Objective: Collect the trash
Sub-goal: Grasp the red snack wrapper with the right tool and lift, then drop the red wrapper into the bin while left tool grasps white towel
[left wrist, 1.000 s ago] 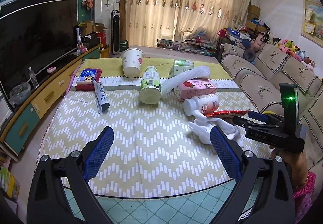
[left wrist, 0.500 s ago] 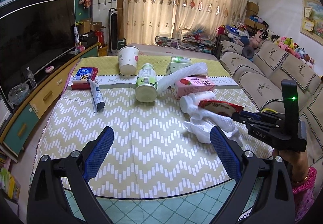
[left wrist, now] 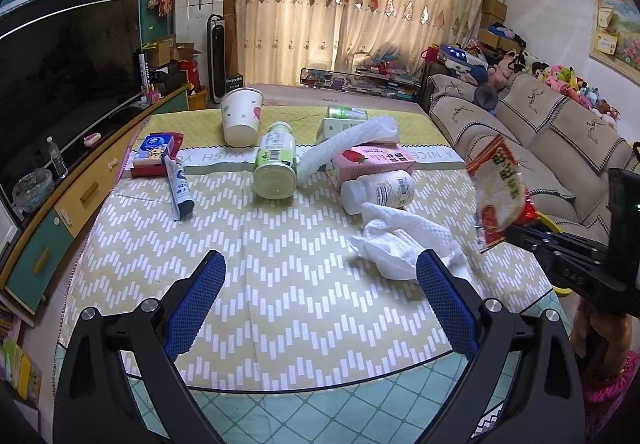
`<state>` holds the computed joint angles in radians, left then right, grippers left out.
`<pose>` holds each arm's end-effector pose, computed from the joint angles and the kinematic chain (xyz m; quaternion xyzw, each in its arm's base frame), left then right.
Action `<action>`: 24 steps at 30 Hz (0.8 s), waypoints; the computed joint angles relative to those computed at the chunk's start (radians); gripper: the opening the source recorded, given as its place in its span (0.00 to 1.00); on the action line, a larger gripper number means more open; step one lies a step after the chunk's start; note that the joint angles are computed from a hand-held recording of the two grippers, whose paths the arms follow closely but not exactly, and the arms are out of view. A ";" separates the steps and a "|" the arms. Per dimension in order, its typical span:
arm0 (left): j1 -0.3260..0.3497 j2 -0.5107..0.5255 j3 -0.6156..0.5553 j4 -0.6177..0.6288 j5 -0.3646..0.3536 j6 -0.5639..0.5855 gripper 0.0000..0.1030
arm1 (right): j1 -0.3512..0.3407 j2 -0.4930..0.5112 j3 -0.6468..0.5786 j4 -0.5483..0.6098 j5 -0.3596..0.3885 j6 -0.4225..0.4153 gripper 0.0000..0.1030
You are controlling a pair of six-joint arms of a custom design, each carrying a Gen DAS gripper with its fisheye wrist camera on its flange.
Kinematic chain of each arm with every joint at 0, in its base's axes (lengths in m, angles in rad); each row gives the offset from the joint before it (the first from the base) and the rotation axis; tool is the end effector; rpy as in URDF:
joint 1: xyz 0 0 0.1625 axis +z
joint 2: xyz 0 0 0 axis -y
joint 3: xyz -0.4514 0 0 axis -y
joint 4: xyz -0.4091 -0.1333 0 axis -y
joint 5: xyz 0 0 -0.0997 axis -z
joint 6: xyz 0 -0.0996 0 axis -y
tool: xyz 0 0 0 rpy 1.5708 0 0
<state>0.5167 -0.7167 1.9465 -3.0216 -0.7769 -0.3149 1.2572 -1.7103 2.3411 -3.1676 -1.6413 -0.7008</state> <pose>-0.4118 -0.4690 0.0272 0.2914 0.8701 -0.3217 0.2334 -0.0051 -0.4252 0.3938 0.1542 -0.8717 0.3906 0.2527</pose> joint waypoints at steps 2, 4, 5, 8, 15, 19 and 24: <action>-0.002 0.004 -0.004 0.004 -0.005 0.006 0.92 | -0.022 -0.029 0.015 -0.015 0.013 0.008 0.06; -0.005 0.010 -0.012 0.009 -0.009 0.011 0.92 | -0.048 -0.051 0.022 -0.032 0.019 0.020 0.06; -0.005 0.011 -0.014 0.010 -0.010 0.014 0.92 | -0.063 -0.061 0.022 -0.035 0.023 0.028 0.06; -0.009 0.022 -0.026 0.019 -0.017 0.018 0.92 | -0.122 -0.092 0.018 -0.044 0.031 0.060 0.06; -0.023 0.059 -0.067 0.042 -0.036 0.034 0.92 | -0.253 -0.132 0.007 -0.080 0.042 0.112 0.06; -0.029 0.083 -0.094 0.054 -0.055 0.048 0.92 | -0.312 -0.127 -0.011 -0.095 0.033 0.136 0.06; -0.033 0.110 -0.124 0.079 -0.069 0.059 0.92 | -0.365 -0.107 -0.023 -0.112 0.020 0.160 0.06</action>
<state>0.4833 -0.6067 1.8220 -2.9422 -0.8454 -0.2561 0.8925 -1.8168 2.3178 -3.2797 -1.6213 -0.5408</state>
